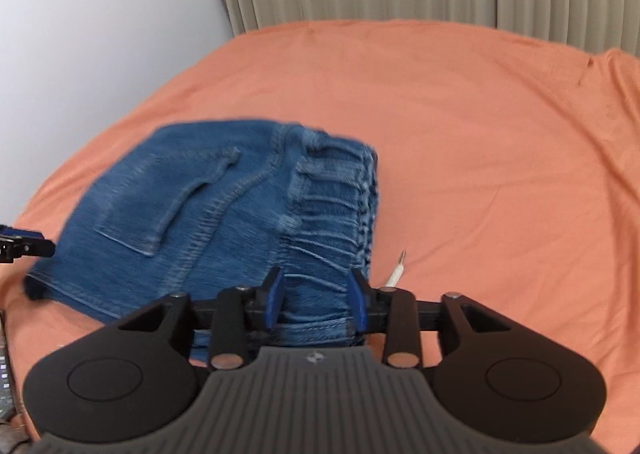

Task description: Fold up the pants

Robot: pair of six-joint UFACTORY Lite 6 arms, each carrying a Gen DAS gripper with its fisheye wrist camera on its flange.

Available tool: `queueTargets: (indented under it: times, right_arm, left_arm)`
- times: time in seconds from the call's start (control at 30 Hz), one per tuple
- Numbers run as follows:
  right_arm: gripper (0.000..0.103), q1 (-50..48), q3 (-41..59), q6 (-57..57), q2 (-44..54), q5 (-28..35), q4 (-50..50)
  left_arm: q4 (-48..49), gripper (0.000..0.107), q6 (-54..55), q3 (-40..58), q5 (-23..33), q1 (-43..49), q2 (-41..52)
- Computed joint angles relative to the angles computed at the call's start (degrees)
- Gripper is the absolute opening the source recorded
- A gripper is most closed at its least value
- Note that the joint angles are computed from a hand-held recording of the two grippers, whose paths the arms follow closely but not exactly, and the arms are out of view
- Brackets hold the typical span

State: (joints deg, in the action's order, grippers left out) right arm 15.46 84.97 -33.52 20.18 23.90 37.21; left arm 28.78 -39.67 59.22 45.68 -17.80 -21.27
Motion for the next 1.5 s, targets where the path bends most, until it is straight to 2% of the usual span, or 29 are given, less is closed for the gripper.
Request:
queueTargets:
  times: [0.07,0.13,0.2,0.27,0.43,0.53,0.6,0.67,0.73,0.9,1.07,1.2,1.4,1.5]
  right_arm:
    - [0.046,1.12,-3.78,2.68,-6.62,0.1,-2.6]
    - [0.056,1.68,-7.25,4.35,-14.23,0.91,-4.8]
    - [0.07,2.19,-10.6,4.38,-21.46,0.95,-4.51]
    - [0.076,1.59,-14.0,2.93,-29.59,2.74,-1.79]
    - [0.081,4.25,-20.95,13.43,-48.09,4.46,-10.97]
    - [0.081,9.93,-25.29,28.41,-58.14,3.94,-25.73]
    - [0.081,14.59,-27.36,40.4,-62.9,5.95,-37.73]
    - [0.081,20.23,-29.95,52.4,-67.11,9.06,-48.92]
    - [0.081,26.34,-33.76,64.39,-71.25,11.42,-58.62]
    - [0.081,35.59,-41.02,79.57,-74.29,16.59,-71.39]
    - [0.08,38.83,-44.54,81.89,-76.33,18.83,-72.58]
    - [0.081,45.36,-45.52,87.12,-78.59,24.84,-77.01]
    - [0.081,42.47,-45.49,84.56,-79.96,24.87,-74.32]
    - [0.081,46.7,-44.55,87.28,-80.58,28.9,-77.17]
  left_arm:
    - [8.54,0.064,-11.75,2.46,6.74,-10.13,-1.59]
    - [15.0,0.08,-21.93,6.61,15.84,-20.62,-0.98]
    - [19.77,0.087,-29.0,10.53,23.25,-29.91,0.13]
    - [25.04,0.09,-36.22,14.5,32.41,-39.34,2.9]
    - [33.3,0.097,-46.58,23.92,52.68,-58.6,12.47]
    - [35.86,0.098,-50.28,28.85,59.56,-66.12,18.07]
    - [35.31,0.102,-52.34,31.32,60.94,-69.22,20.57]
    - [33.67,0.102,-55.07,30.43,59.03,-70.42,20.59]
    - [31.7,0.102,-58.47,30.43,59.5,-70.91,21.77]
    - [25.58,0.102,-59.92,30.57,57.4,-69.58,24.75]
    - [19.47,0.102,-62.46,32.79,56.5,-69.92,28.78]
    - [17.35,0.102,-64.14,31.47,54.29,-69.74,28.17]
    - [17.33,0.102,-63.82,32.88,54.98,-71.01,29.34]
    - [18.09,0.102,-62.6,34.05,55.7,-71.16,29.87]
